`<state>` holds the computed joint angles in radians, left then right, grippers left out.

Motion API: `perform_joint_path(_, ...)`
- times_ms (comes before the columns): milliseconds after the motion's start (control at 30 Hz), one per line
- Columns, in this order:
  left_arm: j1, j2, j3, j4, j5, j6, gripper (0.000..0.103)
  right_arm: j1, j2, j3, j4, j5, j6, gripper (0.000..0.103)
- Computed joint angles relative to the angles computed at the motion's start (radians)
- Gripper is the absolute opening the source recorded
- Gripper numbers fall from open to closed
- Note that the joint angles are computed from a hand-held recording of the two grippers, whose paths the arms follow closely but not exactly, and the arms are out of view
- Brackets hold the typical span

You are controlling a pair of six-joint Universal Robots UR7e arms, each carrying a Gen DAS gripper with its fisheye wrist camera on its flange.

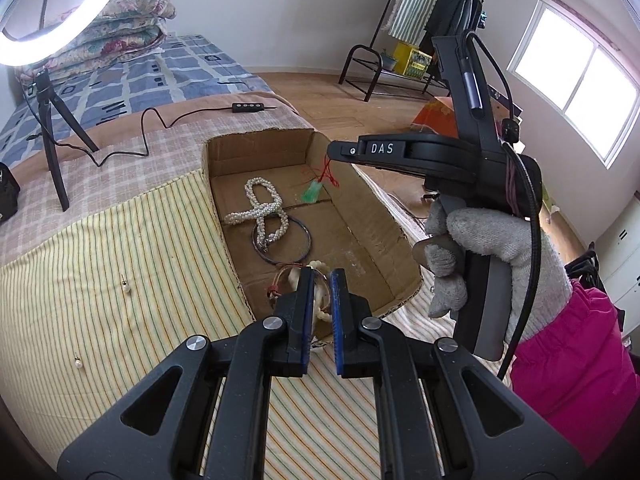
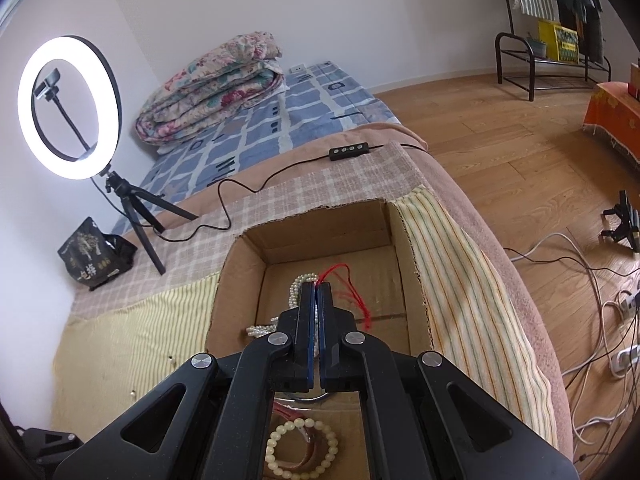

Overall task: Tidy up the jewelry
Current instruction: 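Open the left tool dropping the pearl strand while the right tool releases the red string, then move both tools to the loose pearl earrings on the bed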

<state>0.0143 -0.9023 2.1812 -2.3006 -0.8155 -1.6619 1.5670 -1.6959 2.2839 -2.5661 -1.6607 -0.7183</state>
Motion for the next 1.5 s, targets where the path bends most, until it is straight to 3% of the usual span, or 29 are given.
perform_joint_path(67, 0.001, -0.001, -0.001, -0.002, -0.006, 0.008, 0.014, 0.0, -0.001, -0.003, 0.007, -0.005, 0.007, 0.016)
perform_joint_path(100, -0.001, 0.0, -0.003, -0.001, -0.007, 0.008, 0.035, 0.0, -0.002, -0.003, 0.006, -0.006, 0.009, 0.037)
perform_joint_path(133, -0.005, 0.002, -0.004, 0.005, -0.003, 0.002, 0.049, 0.0, -0.006, 0.001, -0.003, -0.004, 0.008, 0.055)
perform_joint_path(167, -0.009, 0.003, -0.004, 0.011, 0.003, -0.003, 0.051, 0.0, -0.011, 0.007, -0.019, -0.002, 0.004, 0.059)
perform_joint_path(333, -0.013, 0.005, -0.012, 0.028, -0.001, 0.006, 0.051, 0.017, -0.015, 0.006, -0.04, -0.015, 0.005, 0.063)
perform_joint_path(433, -0.015, 0.002, -0.012, 0.036, -0.002, 0.001, 0.051, 0.027, -0.016, 0.012, -0.057, -0.03, 0.007, 0.071)
perform_joint_path(767, -0.035, -0.022, -0.012, 0.107, -0.006, -0.041, 0.051, 0.073, -0.018, 0.035, -0.142, -0.108, 0.003, 0.072)
perform_joint_path(833, -0.041, -0.031, -0.01, 0.123, -0.003, -0.053, 0.051, 0.08, -0.021, 0.042, -0.158, -0.119, -0.001, 0.081)
perform_joint_path(1000, -0.055, -0.053, -0.008, 0.166, 0.003, -0.077, 0.055, 0.096, -0.038, 0.066, -0.216, -0.128, -0.016, 0.081)
perform_joint_path(1067, -0.064, -0.06, -0.007, 0.187, 0.01, -0.09, 0.061, 0.1, -0.047, 0.079, -0.24, -0.124, -0.032, 0.081)
perform_joint_path(1267, -0.091, -0.092, 0.002, 0.255, 0.007, -0.134, 0.062, 0.112, -0.087, 0.122, -0.319, -0.097, -0.08, 0.081)
perform_joint_path(1500, -0.147, -0.159, 0.041, 0.391, -0.029, -0.236, 0.062, 0.106, -0.143, 0.142, -0.275, -0.056, -0.083, 0.081)
